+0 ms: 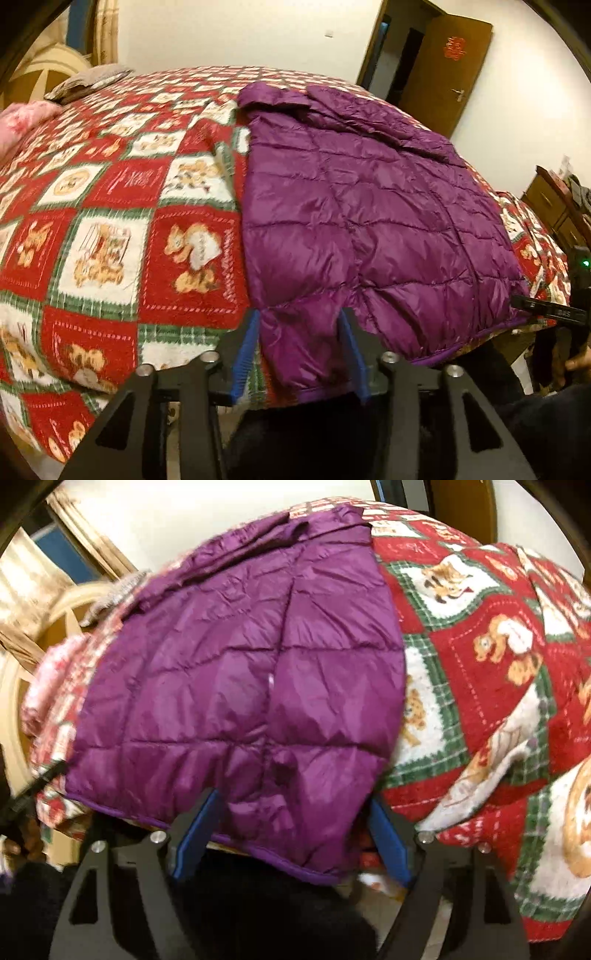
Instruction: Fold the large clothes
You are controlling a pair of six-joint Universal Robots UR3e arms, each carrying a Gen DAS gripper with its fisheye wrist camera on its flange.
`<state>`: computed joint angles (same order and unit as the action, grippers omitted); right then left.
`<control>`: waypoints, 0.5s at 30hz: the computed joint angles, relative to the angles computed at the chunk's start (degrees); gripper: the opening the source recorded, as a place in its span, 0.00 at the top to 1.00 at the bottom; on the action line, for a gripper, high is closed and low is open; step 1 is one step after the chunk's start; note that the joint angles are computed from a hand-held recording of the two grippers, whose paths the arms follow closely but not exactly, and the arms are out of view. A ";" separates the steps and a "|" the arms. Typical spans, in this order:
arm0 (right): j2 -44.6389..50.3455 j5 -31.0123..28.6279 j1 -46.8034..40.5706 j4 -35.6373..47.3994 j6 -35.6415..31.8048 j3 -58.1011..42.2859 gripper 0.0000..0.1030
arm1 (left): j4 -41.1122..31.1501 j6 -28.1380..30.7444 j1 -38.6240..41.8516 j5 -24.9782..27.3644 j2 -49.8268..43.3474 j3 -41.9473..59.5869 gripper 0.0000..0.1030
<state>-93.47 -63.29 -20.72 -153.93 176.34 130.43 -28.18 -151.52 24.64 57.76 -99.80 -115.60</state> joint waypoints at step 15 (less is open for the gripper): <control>1.03 -1.43 3.24 -3.44 -2.65 0.22 0.82 | -6.84 -0.08 0.13 -2.93 -4.66 2.89 0.79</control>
<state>-92.44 -64.72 -17.49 -157.37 173.69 130.65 -35.02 -151.60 24.77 54.83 -104.46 -112.71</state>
